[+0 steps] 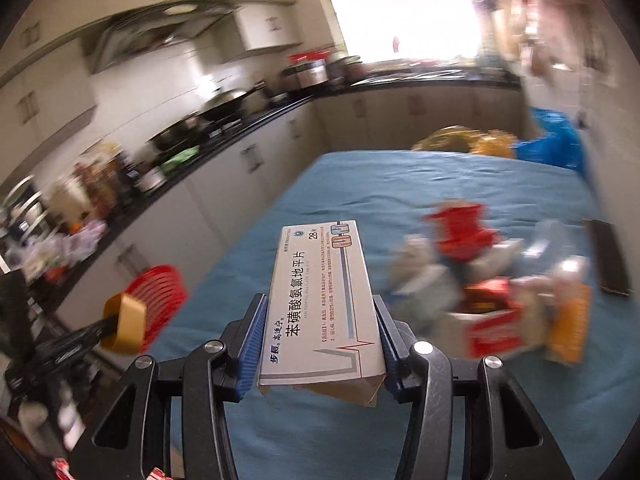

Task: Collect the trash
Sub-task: 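Carry the tub with the left gripper into the red basket while the right drops the box there, then swing both grippers back from the basket to the table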

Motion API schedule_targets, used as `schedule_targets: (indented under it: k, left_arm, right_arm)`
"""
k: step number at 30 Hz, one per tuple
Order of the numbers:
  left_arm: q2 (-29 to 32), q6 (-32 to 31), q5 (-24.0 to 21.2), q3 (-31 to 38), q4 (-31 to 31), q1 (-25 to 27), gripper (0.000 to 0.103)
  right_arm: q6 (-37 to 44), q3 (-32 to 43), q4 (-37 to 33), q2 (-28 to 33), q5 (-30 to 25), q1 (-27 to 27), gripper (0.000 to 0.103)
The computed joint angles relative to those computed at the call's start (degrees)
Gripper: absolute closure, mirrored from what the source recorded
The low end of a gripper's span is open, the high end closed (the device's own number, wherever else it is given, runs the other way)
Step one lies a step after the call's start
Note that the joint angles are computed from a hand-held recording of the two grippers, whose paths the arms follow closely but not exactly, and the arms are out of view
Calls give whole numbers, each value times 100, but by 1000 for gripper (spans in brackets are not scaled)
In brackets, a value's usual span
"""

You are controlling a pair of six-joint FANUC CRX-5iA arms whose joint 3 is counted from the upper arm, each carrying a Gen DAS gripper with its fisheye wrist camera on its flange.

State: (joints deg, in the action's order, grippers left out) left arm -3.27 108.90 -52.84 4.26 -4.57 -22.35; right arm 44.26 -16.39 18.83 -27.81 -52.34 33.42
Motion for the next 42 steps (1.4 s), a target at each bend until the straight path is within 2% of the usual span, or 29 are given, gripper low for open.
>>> schedule_targets:
  k: [5,9,13,18,21,22,23,25,27,38,42]
  left_arm:
    - [-20,-43,-86,-76,38,683,96]
    - [121,-8,-92,-27,-38,1015,96]
    - [285,-217,-34,-100,285,1392,96]
    - [385,-443,146,-269,714,1634,96]
    - [390,-490,294,-367,851,1716,86]
    - [365,-530,369,-428,928,1749,77]
    - [350,-547,425,-465,957,1766,63]
    - [250,-489,583,-561,887,1763,51]
    - [180,-412,621,-571,731,1735,51]
    - [-140,-64,597,-632,295,1604,47]
    - [-205,100,487,-522,-4,1346,44]
  right_arm:
    - [635,551,-757,731,372,245,49]
    - [1254,1162,-1575,1422,603,262,49]
    - [1815,1851,-2470,2136,665,192,49]
    - [2137,2475,-3153,2848,650,145,49]
    - [2330,2796,-3527,3208,559,72,49]
    - [2387,2893,-3645,3310,523,40,48]
    - [2416,2939,-3740,3369,499,12,48]
    - [2412,2996,-3876,3423,460,-38,45]
    - [2350,2978,-3862,3444,501,-38,35]
    - [1823,2108,-2973,2769,700,81,35]
    - [1358,1507,-2288,2313,911,198,35]
